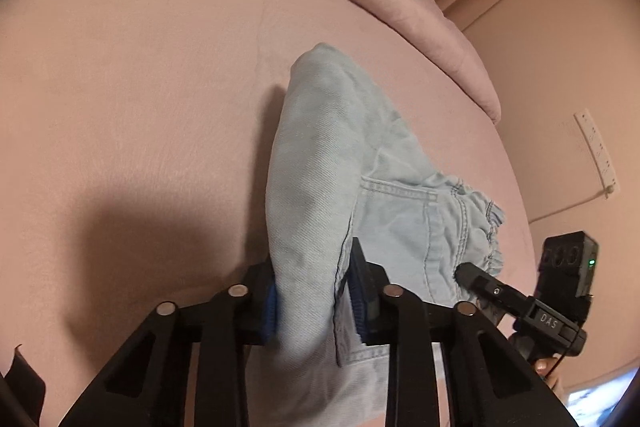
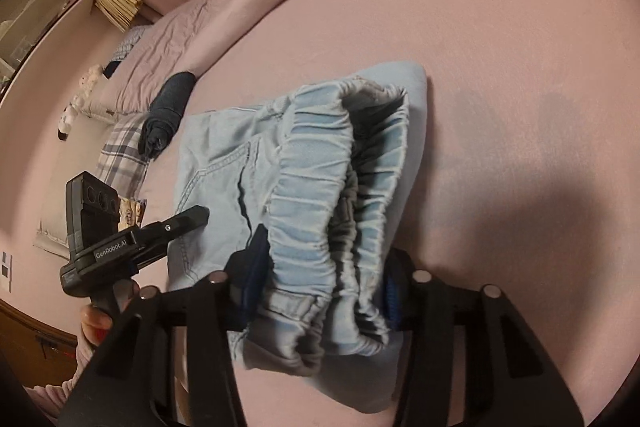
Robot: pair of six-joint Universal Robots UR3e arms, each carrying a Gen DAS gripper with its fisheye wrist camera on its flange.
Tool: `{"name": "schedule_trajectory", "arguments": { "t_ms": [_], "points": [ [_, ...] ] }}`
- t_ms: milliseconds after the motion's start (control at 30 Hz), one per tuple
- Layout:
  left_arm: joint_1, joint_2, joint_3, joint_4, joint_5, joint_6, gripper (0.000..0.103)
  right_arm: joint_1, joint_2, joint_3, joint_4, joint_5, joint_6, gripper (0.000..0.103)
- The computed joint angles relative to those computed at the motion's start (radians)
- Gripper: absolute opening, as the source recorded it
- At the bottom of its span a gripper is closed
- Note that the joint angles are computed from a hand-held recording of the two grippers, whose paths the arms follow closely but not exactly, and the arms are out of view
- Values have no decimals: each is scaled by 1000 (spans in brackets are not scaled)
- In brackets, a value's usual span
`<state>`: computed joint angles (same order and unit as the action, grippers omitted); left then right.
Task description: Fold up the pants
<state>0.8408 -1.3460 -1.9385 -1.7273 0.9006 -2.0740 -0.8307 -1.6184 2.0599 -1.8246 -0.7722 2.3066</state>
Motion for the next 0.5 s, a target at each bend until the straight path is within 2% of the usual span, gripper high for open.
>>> {"name": "schedule_trajectory", "arguments": {
  "t_ms": [100, 300, 400, 500],
  "points": [
    [7, 44, -1, -8, -5, 13, 20, 2, -30, 8, -12, 21, -16, 40],
    [35, 76, 55, -52, -50, 56, 19, 25, -85, -21, 4, 88, -49, 39],
    [53, 54, 104, -65, -71, 73, 19, 68, -61, -57, -54, 105, -2, 39],
    [33, -1, 153, -9, -86, 23, 19, 134, 1, -113, -150, 118, 78, 39]
  ]
}}
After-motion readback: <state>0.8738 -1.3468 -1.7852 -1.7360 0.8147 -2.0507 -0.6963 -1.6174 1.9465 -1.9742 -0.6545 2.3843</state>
